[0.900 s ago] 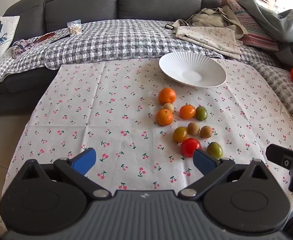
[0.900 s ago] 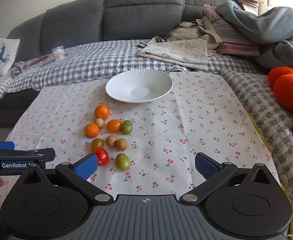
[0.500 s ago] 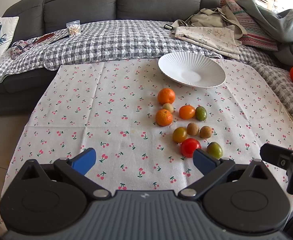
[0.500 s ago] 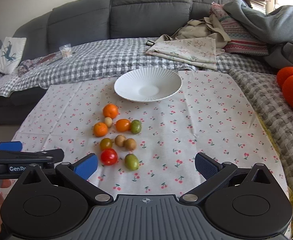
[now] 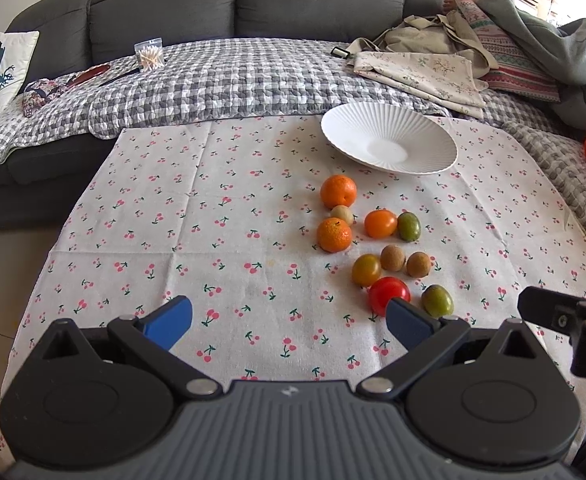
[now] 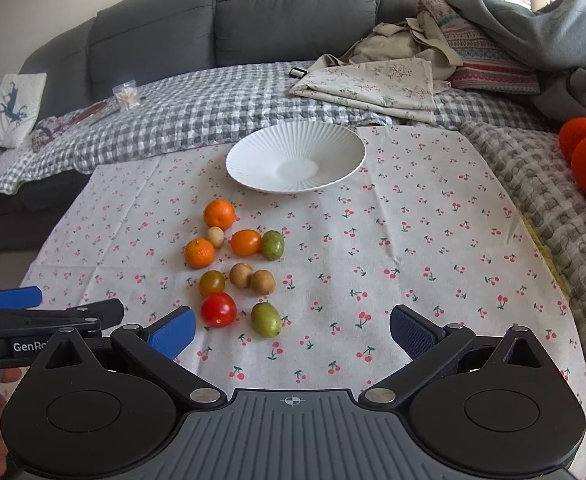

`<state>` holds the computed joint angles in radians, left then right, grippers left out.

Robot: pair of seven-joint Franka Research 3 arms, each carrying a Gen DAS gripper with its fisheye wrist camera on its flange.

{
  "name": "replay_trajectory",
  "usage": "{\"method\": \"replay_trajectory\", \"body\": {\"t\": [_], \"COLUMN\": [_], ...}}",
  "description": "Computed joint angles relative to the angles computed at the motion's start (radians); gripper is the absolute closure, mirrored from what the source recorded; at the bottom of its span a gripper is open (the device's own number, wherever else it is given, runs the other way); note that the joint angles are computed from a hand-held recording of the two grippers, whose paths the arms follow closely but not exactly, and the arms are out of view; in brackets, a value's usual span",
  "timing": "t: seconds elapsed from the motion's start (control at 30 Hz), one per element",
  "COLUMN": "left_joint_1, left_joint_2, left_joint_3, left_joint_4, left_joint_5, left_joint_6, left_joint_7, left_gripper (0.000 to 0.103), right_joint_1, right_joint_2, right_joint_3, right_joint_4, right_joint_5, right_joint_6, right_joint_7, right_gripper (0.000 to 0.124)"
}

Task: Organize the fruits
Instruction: 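Move both tools toward the fruit cluster in front of the bowl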

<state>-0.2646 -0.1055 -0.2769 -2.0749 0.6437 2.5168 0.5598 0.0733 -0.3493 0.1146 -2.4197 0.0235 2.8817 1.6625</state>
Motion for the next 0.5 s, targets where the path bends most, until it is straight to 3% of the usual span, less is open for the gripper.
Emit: {"method": "replay_trajectory", "body": {"t": [0.2, 0.5], "left_joint_1": [0.003, -0.001], "left_joint_2": [0.023, 0.088], "left_joint_3": [0.004, 0.022], "left_joint_4": [0.007, 0.028], "left_joint_5": [0.016, 0.005], "left_joint_6": [0.016, 0.051], "left_joint_7": [-0.006, 0.026], "left_gripper": [0.001, 0.001], "right_joint_1": [0.035, 0.081], "right_joint_2": [0.024, 0.092], "right_joint_3": [-0.031, -0.081], "right_joint_4": [0.019, 0.02], "right_joint_5": [0.044, 0.15], "right_joint_6": [-0.024, 0.104], "right_joint_7": [-0.05, -0.18], "right_gripper": [0.021, 0.021]}}
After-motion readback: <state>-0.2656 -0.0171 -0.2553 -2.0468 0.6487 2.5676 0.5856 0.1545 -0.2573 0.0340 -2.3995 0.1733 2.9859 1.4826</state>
